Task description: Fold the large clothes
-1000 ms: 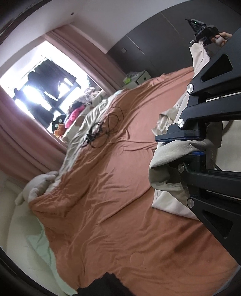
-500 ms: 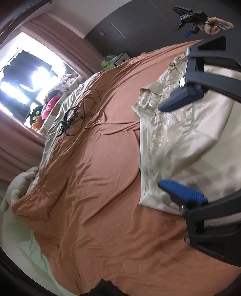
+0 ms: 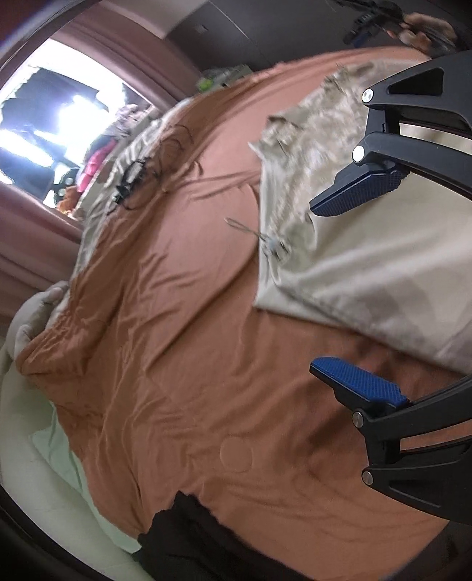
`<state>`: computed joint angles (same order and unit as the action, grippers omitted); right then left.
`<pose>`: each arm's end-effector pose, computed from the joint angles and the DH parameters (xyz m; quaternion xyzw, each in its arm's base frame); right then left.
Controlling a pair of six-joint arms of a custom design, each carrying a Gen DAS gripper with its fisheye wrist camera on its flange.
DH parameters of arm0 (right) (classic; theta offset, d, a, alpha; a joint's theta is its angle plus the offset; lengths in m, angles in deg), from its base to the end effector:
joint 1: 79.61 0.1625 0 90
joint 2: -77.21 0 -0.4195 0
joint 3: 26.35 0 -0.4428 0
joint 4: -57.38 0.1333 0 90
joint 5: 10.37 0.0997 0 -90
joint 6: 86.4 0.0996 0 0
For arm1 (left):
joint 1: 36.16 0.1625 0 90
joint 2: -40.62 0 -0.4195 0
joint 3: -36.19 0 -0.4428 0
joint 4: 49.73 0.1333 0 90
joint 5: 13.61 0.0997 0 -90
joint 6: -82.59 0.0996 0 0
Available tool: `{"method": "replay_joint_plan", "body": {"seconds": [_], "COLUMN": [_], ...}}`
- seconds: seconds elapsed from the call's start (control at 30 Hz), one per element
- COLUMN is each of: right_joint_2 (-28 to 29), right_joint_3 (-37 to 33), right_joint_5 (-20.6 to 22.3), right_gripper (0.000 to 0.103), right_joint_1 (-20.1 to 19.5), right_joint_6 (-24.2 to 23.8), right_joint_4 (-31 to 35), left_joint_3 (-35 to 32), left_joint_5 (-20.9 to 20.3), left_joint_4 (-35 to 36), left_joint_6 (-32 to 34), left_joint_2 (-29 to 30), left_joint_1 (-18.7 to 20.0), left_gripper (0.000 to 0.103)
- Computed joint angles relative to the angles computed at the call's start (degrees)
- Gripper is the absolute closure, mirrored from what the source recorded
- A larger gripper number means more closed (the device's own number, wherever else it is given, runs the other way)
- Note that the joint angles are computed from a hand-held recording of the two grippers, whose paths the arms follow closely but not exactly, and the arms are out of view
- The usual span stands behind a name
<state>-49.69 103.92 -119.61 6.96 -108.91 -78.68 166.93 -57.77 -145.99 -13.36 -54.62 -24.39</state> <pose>0.0807 -0.3326 0.4704 0.0922 -0.9157 0.3148 0.2322 -0.3256 -0.2770 0.2139 -0.0401 0.8957 -0.3645 0.2513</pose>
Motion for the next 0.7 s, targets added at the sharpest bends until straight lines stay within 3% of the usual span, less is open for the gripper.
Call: {"method": "replay_joint_plan", "body": {"seconds": [0.27,0.37,0.47,0.67,0.7], "right_joint_2": [3.1,5.3,8.2,16.2,17.4], "right_joint_3": [-3.5,-4.0,-4.4,-4.6,-4.7], "right_joint_5": [-4.7,-6.7,-9.2,-16.3,-17.5], "right_gripper": [0.014,0.014,0.023,0.027,0.038], "right_joint_1": [-5.8,-6.3,-6.2,-3.7,-3.3], "right_joint_6": [-6.5,-8.5,-10.2,-14.7,-15.5], "right_joint_4": [-2.1,-3.4,-4.2,-8.9,-9.7], "left_joint_3": [-1.1,-2.1,-3.3,-6.8,-7.4], "left_joint_5": [-1.5,-2.1,-2.5,-3.4,-3.4], "left_joint_4": [-6.0,-8.4,-10.6,-12.1,-11.8], "left_joint_6": [11.9,16.1,20.0,26.7,27.6], "left_joint_2": [6.1,9.0,12.0,18.4,19.6], "left_joint_1": [5.9,8.1,10.3,14.5,15.2], "left_gripper": [0.032,0.036,0.037,0.048,0.053]}}
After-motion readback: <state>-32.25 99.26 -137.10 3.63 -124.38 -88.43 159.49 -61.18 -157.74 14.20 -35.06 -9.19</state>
